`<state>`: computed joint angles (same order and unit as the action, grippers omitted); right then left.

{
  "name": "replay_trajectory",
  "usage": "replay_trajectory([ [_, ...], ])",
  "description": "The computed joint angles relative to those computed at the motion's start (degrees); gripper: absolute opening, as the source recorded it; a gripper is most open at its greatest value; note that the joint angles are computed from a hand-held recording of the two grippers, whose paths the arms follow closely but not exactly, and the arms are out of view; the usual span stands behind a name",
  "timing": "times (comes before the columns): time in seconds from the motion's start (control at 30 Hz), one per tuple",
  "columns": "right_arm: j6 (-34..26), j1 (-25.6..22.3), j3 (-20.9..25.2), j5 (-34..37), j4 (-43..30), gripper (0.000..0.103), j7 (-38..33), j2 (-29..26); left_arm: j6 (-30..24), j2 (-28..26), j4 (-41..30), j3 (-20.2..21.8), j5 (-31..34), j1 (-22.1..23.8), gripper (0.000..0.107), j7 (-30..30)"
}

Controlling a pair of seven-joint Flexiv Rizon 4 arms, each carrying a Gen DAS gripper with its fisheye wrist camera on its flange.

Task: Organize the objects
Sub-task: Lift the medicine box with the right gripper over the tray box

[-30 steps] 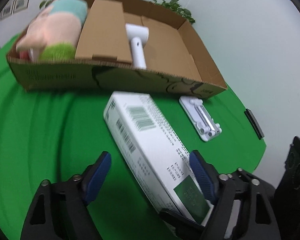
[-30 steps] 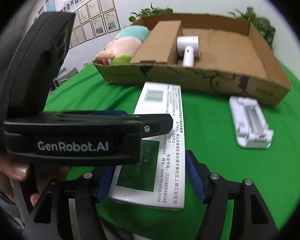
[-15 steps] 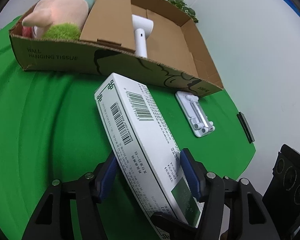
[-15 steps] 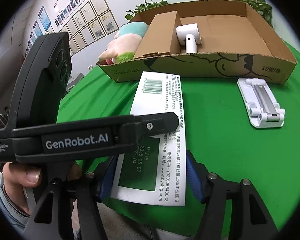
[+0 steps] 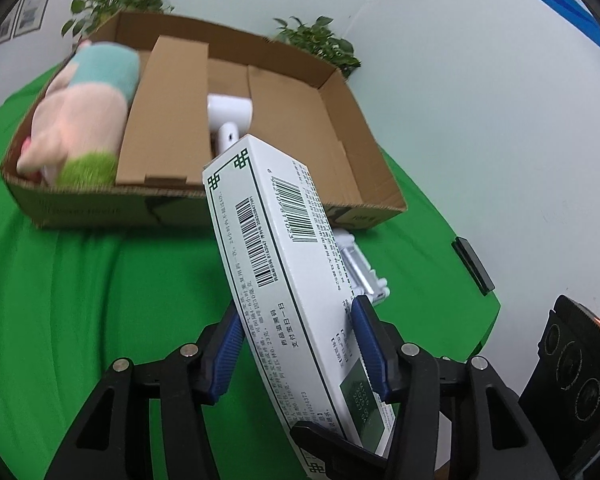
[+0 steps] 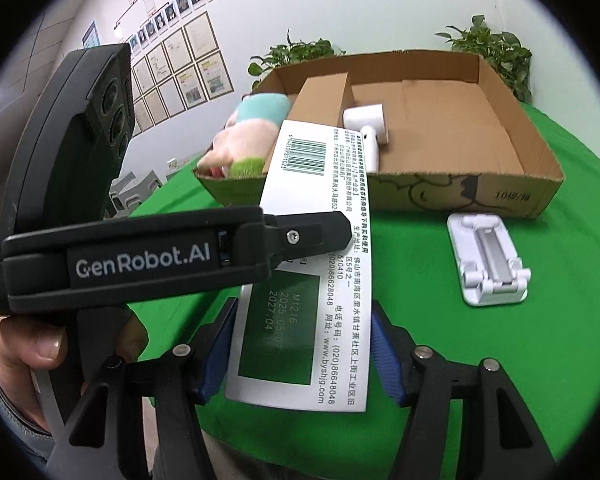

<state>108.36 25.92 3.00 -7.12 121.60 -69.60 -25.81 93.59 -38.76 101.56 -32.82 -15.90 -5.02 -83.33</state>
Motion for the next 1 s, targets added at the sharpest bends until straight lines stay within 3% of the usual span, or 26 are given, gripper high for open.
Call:
replay_trajectory([
  [0.17,-0.1,2.6,-3.3,1.3,-1.6,0.061,-0.9,0.1,-0.5,0.0,-2.5,0.2,0.2,-0.8,0.050,0.7],
  [0.47,1.1,4.0,-7.2,2.7,-5.9,0.060,-3.9,-0.4,-2.5,0.2,-10.5,5.5,-0.5,-6.6,0.050,3.4],
  [0.6,-0.6,0.0,-4.0,1.4,-8.4,0.060,-3.2,-1.2,-4.4,-0.8,-14.3,8.2,-1.6,-9.2,0.050,4.0],
  [1.0,-4.4,-3.6,-3.8,-2.7,-15.3,0.060,-1.4,-4.2,-12.7,-7.4,-29.6,12.9,-4.6,-13.4,0.050,7.3],
])
